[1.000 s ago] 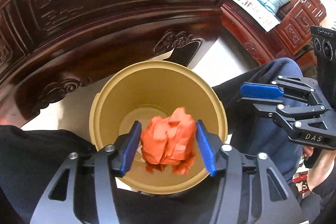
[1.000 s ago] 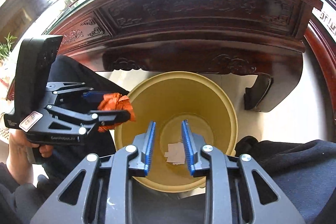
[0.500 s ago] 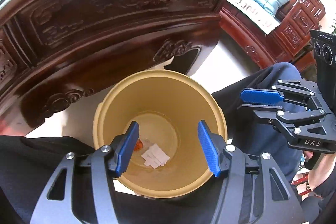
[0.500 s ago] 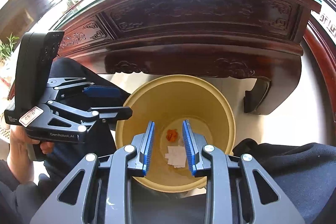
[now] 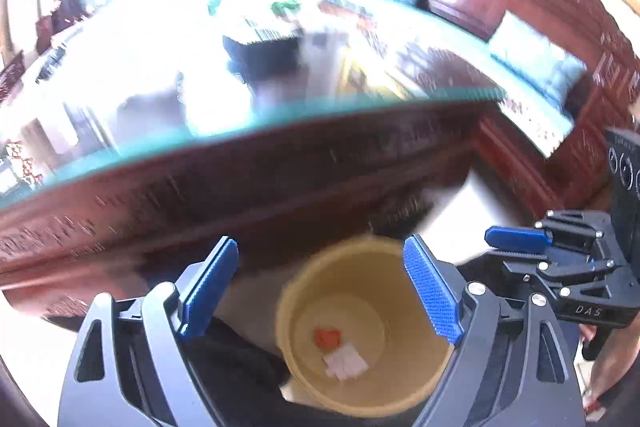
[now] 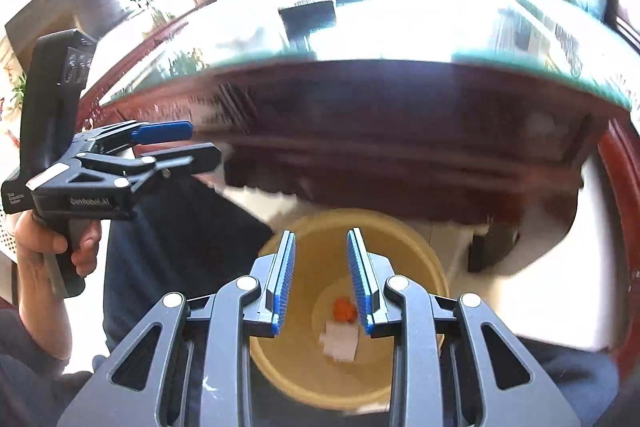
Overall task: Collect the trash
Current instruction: 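Return both tools to the table toward the foam pieces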
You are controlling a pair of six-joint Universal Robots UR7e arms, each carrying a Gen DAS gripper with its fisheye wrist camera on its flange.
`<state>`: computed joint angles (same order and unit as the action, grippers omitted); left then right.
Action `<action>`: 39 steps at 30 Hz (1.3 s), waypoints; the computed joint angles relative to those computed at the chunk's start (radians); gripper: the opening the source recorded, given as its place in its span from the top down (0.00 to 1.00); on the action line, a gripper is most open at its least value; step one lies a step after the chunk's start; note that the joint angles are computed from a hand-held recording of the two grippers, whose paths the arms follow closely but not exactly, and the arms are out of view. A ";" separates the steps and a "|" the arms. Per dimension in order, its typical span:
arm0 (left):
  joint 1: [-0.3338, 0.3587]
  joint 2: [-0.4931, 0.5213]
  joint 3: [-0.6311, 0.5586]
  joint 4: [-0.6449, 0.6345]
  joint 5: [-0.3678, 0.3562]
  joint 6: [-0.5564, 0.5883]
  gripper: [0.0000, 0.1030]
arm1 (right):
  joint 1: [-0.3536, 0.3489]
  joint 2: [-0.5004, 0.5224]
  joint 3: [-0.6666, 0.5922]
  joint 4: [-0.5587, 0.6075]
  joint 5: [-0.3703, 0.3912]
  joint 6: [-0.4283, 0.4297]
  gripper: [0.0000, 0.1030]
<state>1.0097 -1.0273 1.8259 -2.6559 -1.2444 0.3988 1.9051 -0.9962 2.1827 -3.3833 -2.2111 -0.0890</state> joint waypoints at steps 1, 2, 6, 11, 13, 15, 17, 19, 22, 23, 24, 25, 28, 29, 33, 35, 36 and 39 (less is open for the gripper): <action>0.000 0.000 -0.014 -0.011 0.001 -0.006 0.18 | 0.004 0.001 -0.019 -0.001 0.000 -0.014 0.73; 0.000 0.001 -0.028 -0.023 0.007 -0.011 0.18 | 0.006 0.002 -0.037 -0.001 0.002 -0.026 0.73; -0.002 0.016 -0.092 -0.059 0.039 -0.010 0.18 | 0.005 0.011 -0.126 0.008 0.047 -0.095 0.70; -0.003 0.053 -0.189 -0.072 0.069 -0.018 0.18 | -0.004 0.036 -0.238 0.032 0.116 -0.132 0.70; 0.008 0.058 -0.226 -0.063 0.062 -0.013 0.18 | 0.001 0.056 -0.289 0.041 0.109 -0.146 0.70; 0.010 0.076 -0.272 -0.049 0.062 -0.015 0.18 | 0.003 0.072 -0.332 0.051 0.112 -0.154 0.70; 0.013 0.096 -0.313 -0.041 0.066 -0.009 0.17 | 0.001 0.076 -0.363 0.075 0.124 -0.152 0.69; 0.018 0.109 -0.348 -0.031 0.065 -0.002 0.17 | -0.001 0.092 -0.403 0.098 0.126 -0.157 0.65; 0.022 0.139 -0.399 -0.027 0.080 0.007 0.17 | -0.002 0.115 -0.455 0.131 0.122 -0.167 0.59; 0.022 0.148 -0.411 -0.029 0.086 0.012 0.16 | -0.003 0.124 -0.470 0.137 0.124 -0.172 0.56; 0.025 0.157 -0.425 -0.028 0.091 0.016 0.14 | -0.005 0.132 -0.482 0.140 0.127 -0.175 0.52; 0.027 0.163 -0.430 -0.034 0.094 0.018 0.11 | -0.006 0.136 -0.486 0.140 0.129 -0.176 0.51; 0.037 0.186 -0.467 -0.016 0.094 0.023 0.10 | -0.012 0.160 -0.520 0.152 0.127 -0.186 0.50; 0.040 0.191 -0.475 -0.011 0.094 0.025 0.10 | -0.013 0.166 -0.529 0.158 0.124 -0.187 0.50; 0.049 0.213 -0.506 0.005 0.108 0.032 0.09 | -0.022 0.182 -0.556 0.180 0.128 -0.174 0.42; 0.053 0.218 -0.514 0.002 0.112 0.031 0.06 | -0.025 0.191 -0.568 0.184 0.124 -0.174 0.39; 0.055 0.219 -0.517 0.001 0.113 0.030 0.05 | -0.025 0.196 -0.573 0.179 0.117 -0.175 0.35; 0.067 0.220 -0.527 0.000 0.104 0.026 0.04 | -0.028 0.214 -0.590 0.157 0.098 -0.180 0.27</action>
